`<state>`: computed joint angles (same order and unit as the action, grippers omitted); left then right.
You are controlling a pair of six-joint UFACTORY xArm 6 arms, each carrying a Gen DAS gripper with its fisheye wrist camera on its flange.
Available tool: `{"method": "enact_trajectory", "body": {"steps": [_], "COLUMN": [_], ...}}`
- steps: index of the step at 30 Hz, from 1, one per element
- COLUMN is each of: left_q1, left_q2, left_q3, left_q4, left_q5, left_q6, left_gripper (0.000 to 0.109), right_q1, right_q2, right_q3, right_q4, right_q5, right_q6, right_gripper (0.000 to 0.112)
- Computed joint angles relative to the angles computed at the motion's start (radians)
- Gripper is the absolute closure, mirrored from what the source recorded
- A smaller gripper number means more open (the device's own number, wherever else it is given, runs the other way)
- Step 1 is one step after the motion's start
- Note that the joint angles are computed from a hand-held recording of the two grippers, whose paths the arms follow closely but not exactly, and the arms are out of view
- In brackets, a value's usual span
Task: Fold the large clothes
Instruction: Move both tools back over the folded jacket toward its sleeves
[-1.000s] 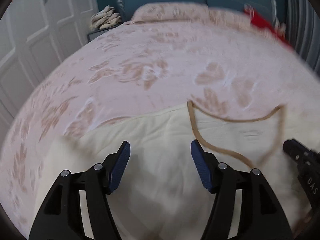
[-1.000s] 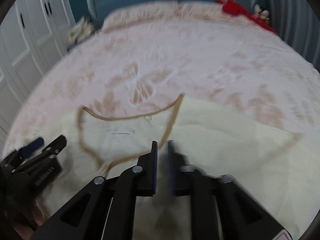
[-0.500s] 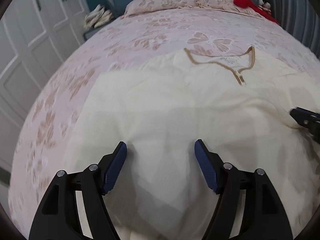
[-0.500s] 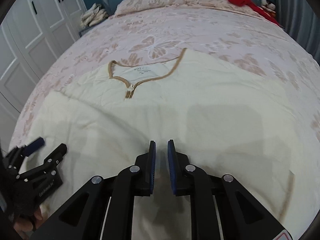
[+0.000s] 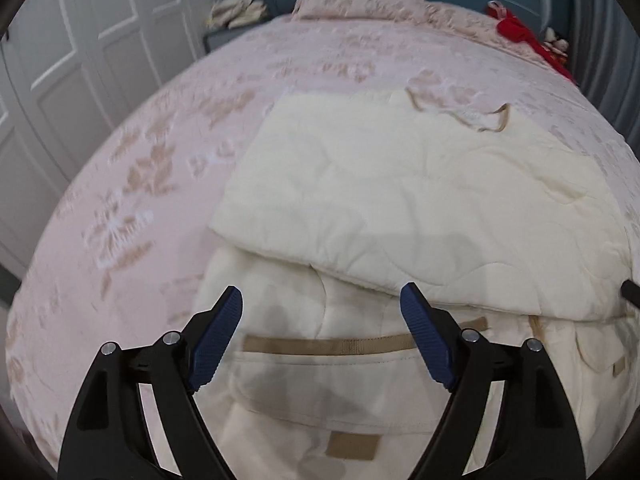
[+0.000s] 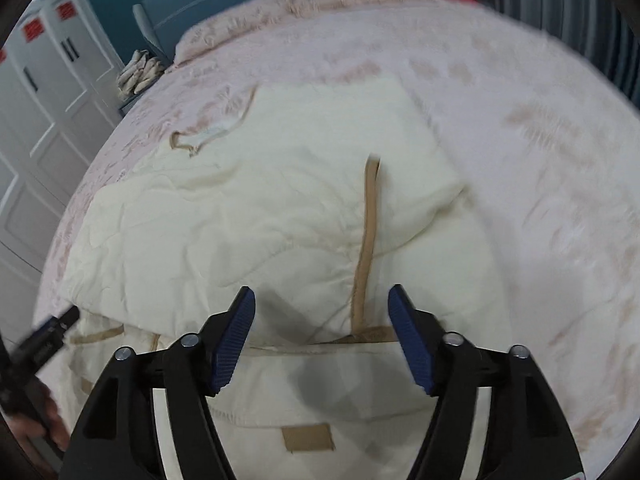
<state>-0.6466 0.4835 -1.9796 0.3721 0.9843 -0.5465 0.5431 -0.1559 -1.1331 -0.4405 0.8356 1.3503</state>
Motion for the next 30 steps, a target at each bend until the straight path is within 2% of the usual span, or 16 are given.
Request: {"method": "enact_trajectory", "body": {"steps": [1,2,5,10,12,14,15,16,17,19,21,24,28,30], "left_q1": [-0.002,-0.004,-0.002,-0.018,-0.017,-0.01,-0.004,0.004,0.018,0.045,0.092,0.152,0.195,0.191], "left_q2": [0.008,0.032,0.079,0.088,0.02,-0.095,-0.147,-0.204,-0.287,-0.393,-0.515,-0.649,-0.74,-0.74], "left_q3": [-0.008,-0.037,-0.09,-0.089,-0.002,0.139,0.202,0.27,0.368,0.489,0.628,0.784,0.917,0.933], "left_q4": [0.009,0.018,0.01,0.036,0.022,0.011,0.008,-0.001,-0.011,-0.039,-0.13,-0.245,-0.425,-0.508], "left_q5": [0.012,0.031,0.063,0.095,0.059,0.005,-0.02,-0.046,-0.075,-0.097,-0.117,-0.135,-0.167,-0.172], "left_q6": [-0.01,-0.02,-0.022,-0.031,-0.027,-0.017,-0.015,-0.008,-0.002,-0.006,0.006,0.015,0.071,0.119], "left_gripper": [0.031,0.03,0.029,0.03,0.03,0.03,0.029,0.026,0.023,0.02,0.02,0.02,0.02,0.025], "right_q1": [-0.004,-0.001,-0.001,-0.037,-0.022,0.018,0.04,0.083,0.125,0.199,0.273,0.4,0.469,0.452], "right_q2": [0.011,0.019,0.02,0.093,0.079,0.021,-0.013,-0.072,-0.129,-0.259,-0.372,-0.538,-0.713,-0.716], "right_q3": [-0.009,-0.029,-0.045,-0.076,-0.092,-0.089,-0.073,-0.046,-0.013,0.077,0.162,0.299,0.483,0.519], "right_q4": [0.012,-0.017,-0.088,0.01,0.004,-0.018,-0.042,-0.085,-0.113,-0.116,-0.092,-0.06,-0.032,-0.027], "right_q5": [0.005,0.033,0.044,0.085,0.128,0.202,0.225,0.275,0.321,0.39,0.442,0.5,0.426,0.361], "right_q6": [-0.006,0.018,0.065,-0.09,-0.096,-0.08,-0.065,-0.031,0.001,0.056,0.131,0.317,0.553,0.591], "right_gripper": [0.085,0.095,0.103,0.104,0.095,0.075,0.069,0.056,0.05,0.048,0.048,0.046,0.045,0.045]}}
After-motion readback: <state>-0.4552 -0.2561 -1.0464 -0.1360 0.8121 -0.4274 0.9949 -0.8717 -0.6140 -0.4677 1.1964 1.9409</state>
